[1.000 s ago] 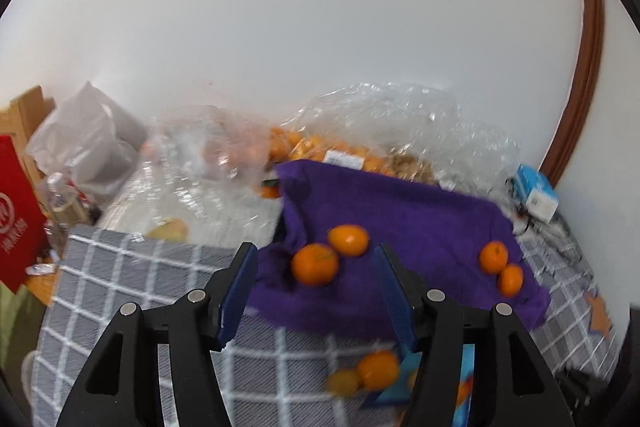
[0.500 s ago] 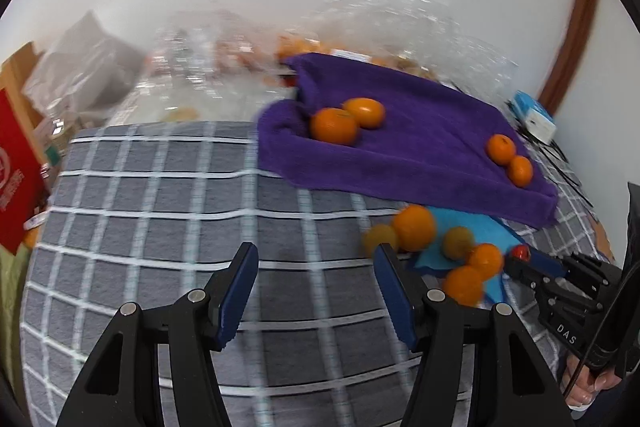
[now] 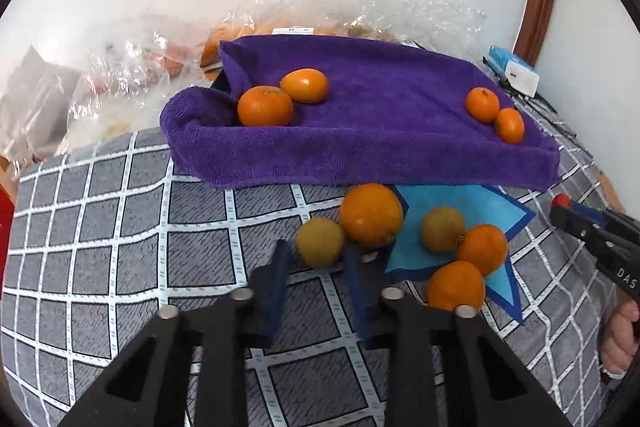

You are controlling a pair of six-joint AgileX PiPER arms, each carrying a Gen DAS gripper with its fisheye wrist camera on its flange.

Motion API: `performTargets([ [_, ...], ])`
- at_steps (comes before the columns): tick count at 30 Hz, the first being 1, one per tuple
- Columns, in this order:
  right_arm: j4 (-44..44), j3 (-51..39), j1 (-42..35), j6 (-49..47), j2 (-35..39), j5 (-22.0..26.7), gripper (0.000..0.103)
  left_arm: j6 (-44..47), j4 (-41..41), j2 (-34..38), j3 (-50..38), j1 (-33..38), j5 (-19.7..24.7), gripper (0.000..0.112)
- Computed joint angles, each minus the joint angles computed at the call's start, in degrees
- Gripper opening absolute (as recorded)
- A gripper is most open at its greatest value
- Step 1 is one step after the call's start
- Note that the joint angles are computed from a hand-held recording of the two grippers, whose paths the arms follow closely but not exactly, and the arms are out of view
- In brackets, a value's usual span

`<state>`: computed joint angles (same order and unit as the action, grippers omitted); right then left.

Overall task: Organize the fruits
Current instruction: 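Grasp the red apple with the right gripper while the left gripper grasps the yellow-green fruit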

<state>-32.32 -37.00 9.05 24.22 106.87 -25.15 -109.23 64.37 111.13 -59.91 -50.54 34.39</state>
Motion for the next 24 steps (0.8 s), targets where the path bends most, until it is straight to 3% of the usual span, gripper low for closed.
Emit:
performTargets([
  [3, -1.6, -0.6, -0.1, 1.7, 0.6, 0.0, 0.023, -5.5, 3.8, -1.9, 2.6, -0.6, 0.6, 0.022],
  [7, -5.3, -1.0, -0.8, 5.1, 1.1, -0.5, 0.023, -5.2, 1.0, -2.0, 3.0, -0.5, 0.9, 0.022],
  [13, -5.4, -1.0, -1.0, 5.7, 1.2, -0.7, 0.023, -3.4, -2.5, -0.2, 0.0, -2.1, 6.9, 0.022],
  [24, -5.3, -1.8, -0.5, 5.9, 1.4, 1.1, 0.023, -5.5, -2.2, -0.6, 1.1, -1.4, 5.3, 0.023],
])
